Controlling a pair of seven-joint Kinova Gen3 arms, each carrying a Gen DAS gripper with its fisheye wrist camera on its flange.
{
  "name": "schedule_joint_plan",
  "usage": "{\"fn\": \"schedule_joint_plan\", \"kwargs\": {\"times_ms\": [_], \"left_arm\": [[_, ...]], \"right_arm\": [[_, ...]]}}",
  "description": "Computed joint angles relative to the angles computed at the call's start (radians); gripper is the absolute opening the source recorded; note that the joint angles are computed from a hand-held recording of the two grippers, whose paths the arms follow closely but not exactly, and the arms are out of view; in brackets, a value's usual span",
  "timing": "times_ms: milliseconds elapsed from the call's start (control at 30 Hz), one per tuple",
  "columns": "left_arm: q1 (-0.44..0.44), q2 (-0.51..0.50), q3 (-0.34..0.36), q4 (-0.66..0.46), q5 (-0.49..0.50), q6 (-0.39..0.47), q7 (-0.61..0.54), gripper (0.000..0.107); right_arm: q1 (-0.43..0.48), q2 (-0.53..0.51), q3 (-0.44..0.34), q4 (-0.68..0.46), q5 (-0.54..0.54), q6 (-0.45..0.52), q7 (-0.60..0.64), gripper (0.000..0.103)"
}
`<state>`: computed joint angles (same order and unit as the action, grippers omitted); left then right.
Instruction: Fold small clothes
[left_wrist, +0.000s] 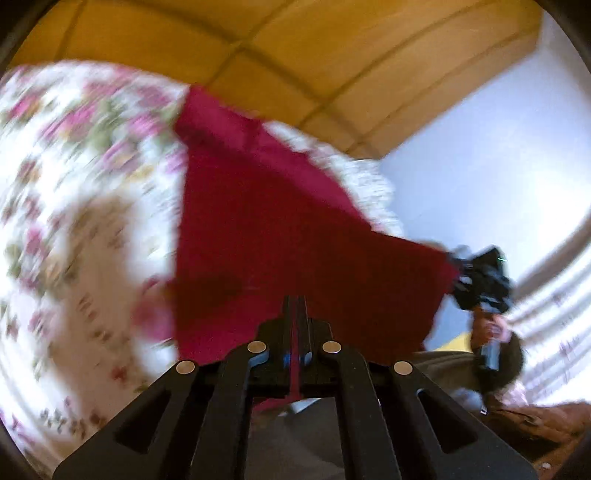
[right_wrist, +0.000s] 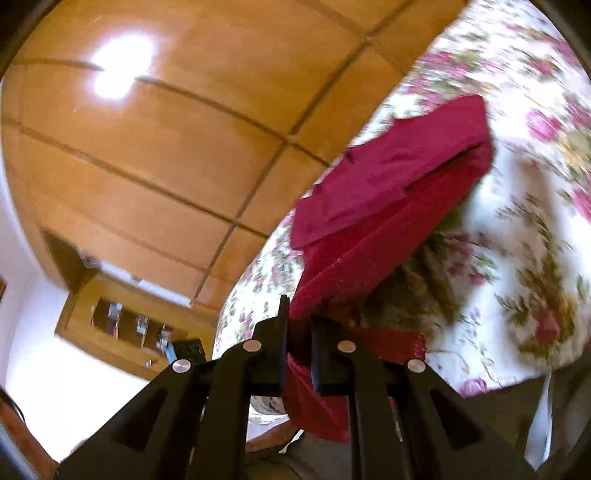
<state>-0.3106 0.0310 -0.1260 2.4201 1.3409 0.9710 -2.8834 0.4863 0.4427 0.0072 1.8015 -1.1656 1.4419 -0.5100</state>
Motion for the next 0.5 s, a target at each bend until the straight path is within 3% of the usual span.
{"fn": "schedule_joint_plan", "kwargs": {"times_ms": [100,233,333,400,500], "left_arm": [[-0.03,0.057,0.017,0.012,-0.006,-0.021,0.03,0.0],[0.051,0.129,0.01,-0.012,-0.073,-0.084,0.091,0.0],[0.006,0.208,0.016,0.012,-0.036,0.0,0.021,0.0],[-0.077,0.268,0.07,0.005,-0.047,0.081,0.016,0.0],[-0.112,0.273,0.083,-0.001,-0.047,0.177,-0.034,0.0]], "right_arm": [[0.0,0.013,0.007,-0.01,0.002,-0.008,-0.047,0.009],[-0.003,0.018,-0.002,-0.025,0.012,-0.019,-0.057,0.009],[0.001,0.017,-0.004,-0.022,0.007,-0.023,-0.064,0.009],[0.008,0.017,-0.003,-0.018,0.008,-0.02,-0.066,0.009],[0.013,0.021,-0.001,-0.02,0.003,-0.023,-0.078,0.009]]}}
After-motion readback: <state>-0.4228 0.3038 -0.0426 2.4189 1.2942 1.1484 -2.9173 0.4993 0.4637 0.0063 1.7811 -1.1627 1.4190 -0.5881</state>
